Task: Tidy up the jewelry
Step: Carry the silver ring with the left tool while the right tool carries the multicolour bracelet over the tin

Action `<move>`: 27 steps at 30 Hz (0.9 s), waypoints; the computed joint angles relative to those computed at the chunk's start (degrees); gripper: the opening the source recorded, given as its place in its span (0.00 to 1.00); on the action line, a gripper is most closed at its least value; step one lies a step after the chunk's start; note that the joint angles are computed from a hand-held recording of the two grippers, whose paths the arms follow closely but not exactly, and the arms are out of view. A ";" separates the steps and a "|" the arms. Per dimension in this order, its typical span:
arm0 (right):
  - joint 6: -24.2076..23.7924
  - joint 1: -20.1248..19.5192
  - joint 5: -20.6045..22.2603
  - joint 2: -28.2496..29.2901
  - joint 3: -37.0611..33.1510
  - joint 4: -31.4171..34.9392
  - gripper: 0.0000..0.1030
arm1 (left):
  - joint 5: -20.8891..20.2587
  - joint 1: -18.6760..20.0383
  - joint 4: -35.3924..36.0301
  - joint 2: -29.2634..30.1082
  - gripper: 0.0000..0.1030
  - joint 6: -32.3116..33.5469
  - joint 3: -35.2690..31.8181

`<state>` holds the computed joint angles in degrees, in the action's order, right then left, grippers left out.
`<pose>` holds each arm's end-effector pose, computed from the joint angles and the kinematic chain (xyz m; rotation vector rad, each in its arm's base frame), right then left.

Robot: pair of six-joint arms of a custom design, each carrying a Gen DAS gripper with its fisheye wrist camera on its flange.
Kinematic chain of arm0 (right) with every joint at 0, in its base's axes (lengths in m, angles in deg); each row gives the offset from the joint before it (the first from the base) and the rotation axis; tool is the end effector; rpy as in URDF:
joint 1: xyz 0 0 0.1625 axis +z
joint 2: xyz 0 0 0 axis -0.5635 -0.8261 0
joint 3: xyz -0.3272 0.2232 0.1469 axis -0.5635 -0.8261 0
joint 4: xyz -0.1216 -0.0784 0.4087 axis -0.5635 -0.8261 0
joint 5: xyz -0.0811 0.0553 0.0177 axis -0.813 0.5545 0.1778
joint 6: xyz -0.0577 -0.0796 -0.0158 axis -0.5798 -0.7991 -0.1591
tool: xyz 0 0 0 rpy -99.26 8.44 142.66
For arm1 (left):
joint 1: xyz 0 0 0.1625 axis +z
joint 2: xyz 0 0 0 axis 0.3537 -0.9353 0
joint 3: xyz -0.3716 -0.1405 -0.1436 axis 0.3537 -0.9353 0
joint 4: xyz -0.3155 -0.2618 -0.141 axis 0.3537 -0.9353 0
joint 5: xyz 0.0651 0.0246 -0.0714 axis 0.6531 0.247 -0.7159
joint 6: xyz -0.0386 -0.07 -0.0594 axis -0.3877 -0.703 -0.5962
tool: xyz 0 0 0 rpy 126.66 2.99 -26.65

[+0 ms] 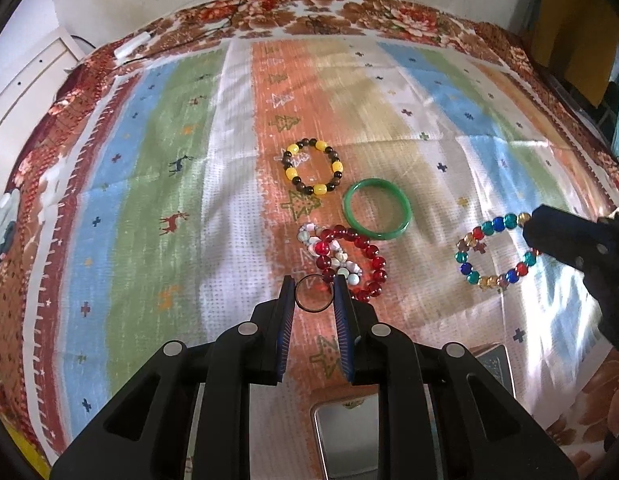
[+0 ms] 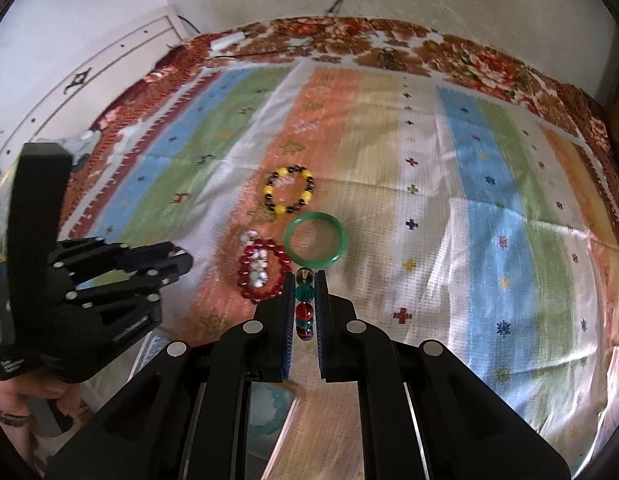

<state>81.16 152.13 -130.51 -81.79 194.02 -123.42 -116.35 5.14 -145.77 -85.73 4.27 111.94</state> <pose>0.2302 -0.3133 0.3453 0.1566 -2.3270 0.7663 -0.3987 -0.4004 0.1435 0.9166 2.3840 -0.2926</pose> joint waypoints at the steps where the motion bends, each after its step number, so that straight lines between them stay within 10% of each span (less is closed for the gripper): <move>1: -0.22 0.49 0.33 -0.10 0.05 0.33 0.10 | 0.15 -0.22 -0.08 -0.38 0.19 -0.54 0.26; 27: 1.77 9.02 -0.20 -3.88 4.27 -1.28 0.10 | -2.53 -5.46 -3.18 -7.65 0.19 -4.56 6.18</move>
<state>82.93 161.14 -130.71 -85.67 198.29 -124.70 -118.88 -0.33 -148.95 -93.38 -0.29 118.12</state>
